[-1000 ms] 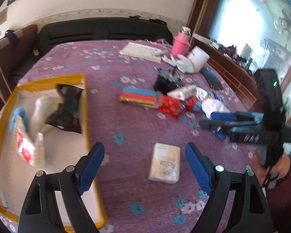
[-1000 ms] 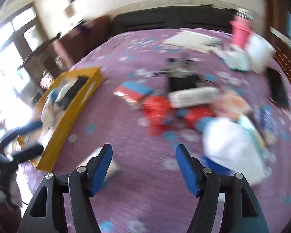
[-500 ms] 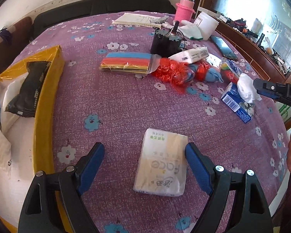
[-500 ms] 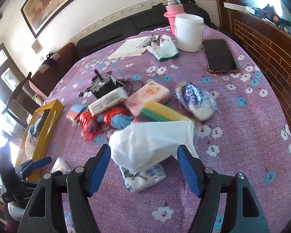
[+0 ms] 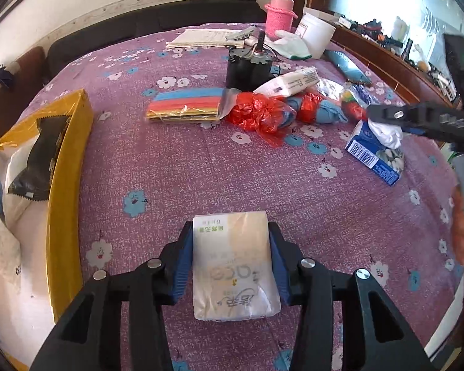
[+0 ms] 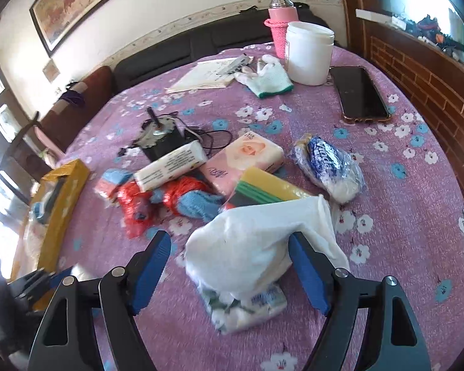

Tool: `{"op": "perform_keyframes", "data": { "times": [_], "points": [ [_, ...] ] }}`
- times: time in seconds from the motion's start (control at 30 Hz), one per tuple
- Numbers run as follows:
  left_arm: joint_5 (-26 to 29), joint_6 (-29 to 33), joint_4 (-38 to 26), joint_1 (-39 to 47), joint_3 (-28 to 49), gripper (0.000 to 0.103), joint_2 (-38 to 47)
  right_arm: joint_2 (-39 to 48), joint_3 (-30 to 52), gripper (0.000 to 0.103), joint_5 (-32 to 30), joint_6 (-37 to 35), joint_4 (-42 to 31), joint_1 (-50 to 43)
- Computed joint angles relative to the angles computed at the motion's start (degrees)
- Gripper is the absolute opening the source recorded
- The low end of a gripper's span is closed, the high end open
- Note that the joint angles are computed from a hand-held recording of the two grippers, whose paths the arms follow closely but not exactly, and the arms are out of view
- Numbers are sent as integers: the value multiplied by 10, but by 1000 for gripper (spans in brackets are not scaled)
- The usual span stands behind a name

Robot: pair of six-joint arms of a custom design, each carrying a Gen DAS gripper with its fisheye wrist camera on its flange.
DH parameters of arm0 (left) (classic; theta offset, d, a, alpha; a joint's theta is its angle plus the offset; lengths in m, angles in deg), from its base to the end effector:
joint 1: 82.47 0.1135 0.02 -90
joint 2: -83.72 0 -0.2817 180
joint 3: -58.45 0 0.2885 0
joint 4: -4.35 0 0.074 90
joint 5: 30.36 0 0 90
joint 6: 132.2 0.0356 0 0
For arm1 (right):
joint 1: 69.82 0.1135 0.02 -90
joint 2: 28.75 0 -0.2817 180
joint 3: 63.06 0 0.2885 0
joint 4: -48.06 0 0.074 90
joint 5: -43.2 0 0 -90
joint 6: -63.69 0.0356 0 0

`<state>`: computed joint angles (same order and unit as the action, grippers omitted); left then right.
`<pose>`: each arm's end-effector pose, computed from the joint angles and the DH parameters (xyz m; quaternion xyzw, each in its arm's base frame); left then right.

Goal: Organize soft objects
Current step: 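Drop the tissue pack and white towel into the yellow tray, then withdraw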

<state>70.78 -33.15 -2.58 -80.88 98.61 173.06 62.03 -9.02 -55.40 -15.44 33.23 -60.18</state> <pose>0.2662 0.0005 0.0864 0.0902 0.9482 -0.0656 0.2974 0.3174 0.0593 0.1371 -0.0146 0.9418 0.1281 0.3103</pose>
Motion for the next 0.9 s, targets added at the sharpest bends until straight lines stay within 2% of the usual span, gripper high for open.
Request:
{"op": "perform_keyframes", "data": {
  "times": [0.03, 0.13, 0.17, 0.33, 0.43, 0.57, 0.63, 0.77, 0.9],
  "points": [
    [6, -1, 0, 5, -2, 44, -3, 7, 2, 62, 3, 3, 2, 0],
    [43, -1, -12, 34, -9, 44, -22, 18, 4, 39, -4, 7, 1, -5],
    [49, -2, -13, 40, -10, 44, -27, 16, 2, 36, -7, 9, 2, -8],
    [101, 4, -49, 90, -22, 44, -80, -52, -44, 34, -49, 38, 19, -23],
    [157, 35, -121, 163, -15, 44, -136, -121, -59, 34, -44, 47, 10, 5],
    [186, 91, -185, 269, 13, 44, -164, -163, -44, 34, -36, 52, 2, 79],
    [179, 113, -195, 318, 31, 44, -148, -150, -21, 34, -36, 56, 1, 122],
    [154, 136, -192, 398, 87, 44, -60, -83, 44, 34, -40, 65, -4, 200],
    [126, 134, -193, 433, 151, 45, 39, -9, 114, 34, -37, 62, -13, 277]
  ]
}}
